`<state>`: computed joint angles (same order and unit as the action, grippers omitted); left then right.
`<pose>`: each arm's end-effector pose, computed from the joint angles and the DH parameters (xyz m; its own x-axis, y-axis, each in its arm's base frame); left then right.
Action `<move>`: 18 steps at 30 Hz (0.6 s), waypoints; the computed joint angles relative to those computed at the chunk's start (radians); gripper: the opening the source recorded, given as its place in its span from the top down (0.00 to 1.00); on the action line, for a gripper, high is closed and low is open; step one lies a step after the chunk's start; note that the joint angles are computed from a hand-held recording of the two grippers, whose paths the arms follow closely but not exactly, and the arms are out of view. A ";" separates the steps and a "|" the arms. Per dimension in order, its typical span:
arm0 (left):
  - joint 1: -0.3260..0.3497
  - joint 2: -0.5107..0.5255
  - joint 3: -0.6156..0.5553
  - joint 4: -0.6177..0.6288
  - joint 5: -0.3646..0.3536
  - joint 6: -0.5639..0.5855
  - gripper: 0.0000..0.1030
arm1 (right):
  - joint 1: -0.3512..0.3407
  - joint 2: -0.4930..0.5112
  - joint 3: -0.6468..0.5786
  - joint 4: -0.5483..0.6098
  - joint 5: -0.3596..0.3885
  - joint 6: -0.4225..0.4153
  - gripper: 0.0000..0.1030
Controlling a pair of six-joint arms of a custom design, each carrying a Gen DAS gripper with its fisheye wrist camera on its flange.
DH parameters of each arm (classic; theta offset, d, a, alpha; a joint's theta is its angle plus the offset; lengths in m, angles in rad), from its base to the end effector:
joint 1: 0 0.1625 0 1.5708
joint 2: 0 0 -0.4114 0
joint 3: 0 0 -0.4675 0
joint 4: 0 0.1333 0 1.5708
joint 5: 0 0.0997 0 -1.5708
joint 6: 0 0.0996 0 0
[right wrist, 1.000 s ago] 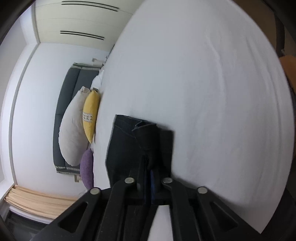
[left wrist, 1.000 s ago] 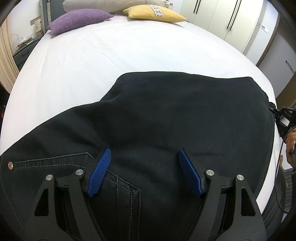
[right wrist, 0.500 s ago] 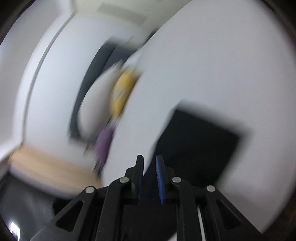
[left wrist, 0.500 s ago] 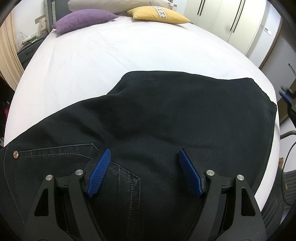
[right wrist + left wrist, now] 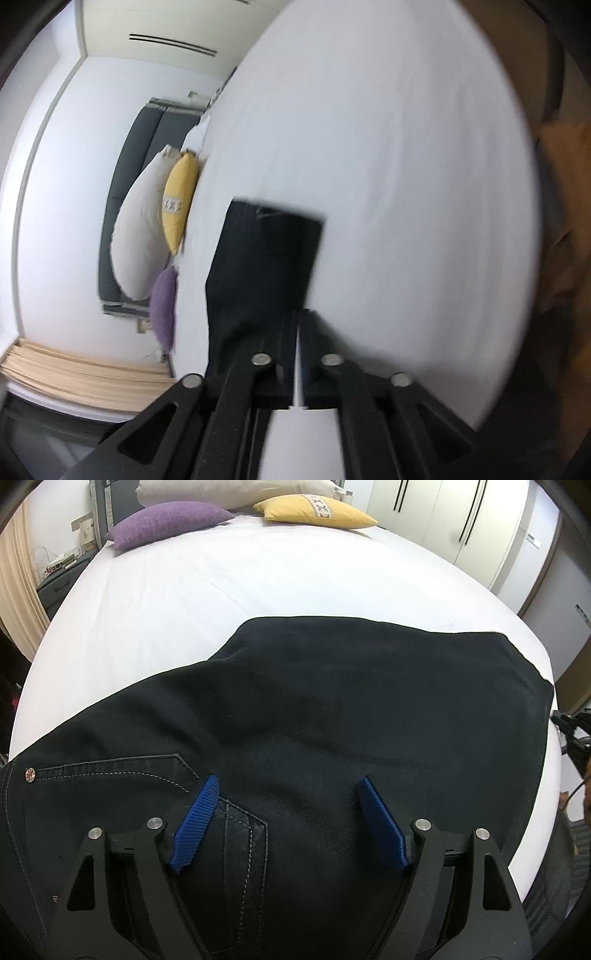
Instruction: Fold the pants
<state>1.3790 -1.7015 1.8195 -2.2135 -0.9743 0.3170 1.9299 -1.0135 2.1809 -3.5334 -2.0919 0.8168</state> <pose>0.0832 -0.5644 0.4940 -0.7712 0.1522 -0.6181 0.4266 0.8442 -0.3244 0.2655 -0.4692 0.0924 -0.8207 0.4970 -0.2819 0.5145 0.4283 -0.7429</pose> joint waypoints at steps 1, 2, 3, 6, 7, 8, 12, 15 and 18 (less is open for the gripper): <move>-0.003 -0.001 0.008 -0.007 0.005 0.001 0.23 | 0.000 -0.009 0.006 -0.015 0.004 -0.007 0.93; -0.006 -0.003 0.014 -0.012 0.011 0.002 0.23 | -0.010 -0.016 0.011 -0.043 0.045 -0.019 0.93; -0.008 -0.002 0.015 -0.012 0.014 0.001 0.23 | -0.013 -0.013 0.012 -0.059 0.068 -0.025 0.93; -0.023 -0.021 0.032 0.000 0.020 -0.018 0.23 | -0.023 -0.001 -0.019 -0.033 0.103 -0.036 0.82; -0.022 -0.020 0.030 0.002 0.019 -0.018 0.23 | -0.021 0.002 -0.020 -0.016 0.098 -0.023 0.77; -0.023 -0.018 0.031 0.001 0.019 -0.019 0.23 | -0.022 0.001 -0.009 -0.001 0.089 -0.005 0.74; -0.021 -0.014 0.030 -0.004 0.020 -0.015 0.22 | -0.044 0.008 -0.015 0.013 0.104 0.026 0.73; -0.029 -0.025 0.047 -0.004 0.026 -0.018 0.21 | -0.054 0.019 -0.032 0.014 0.134 0.005 0.71; -0.032 -0.023 0.049 -0.004 0.029 -0.022 0.21 | -0.078 0.030 -0.035 0.002 0.179 0.006 0.80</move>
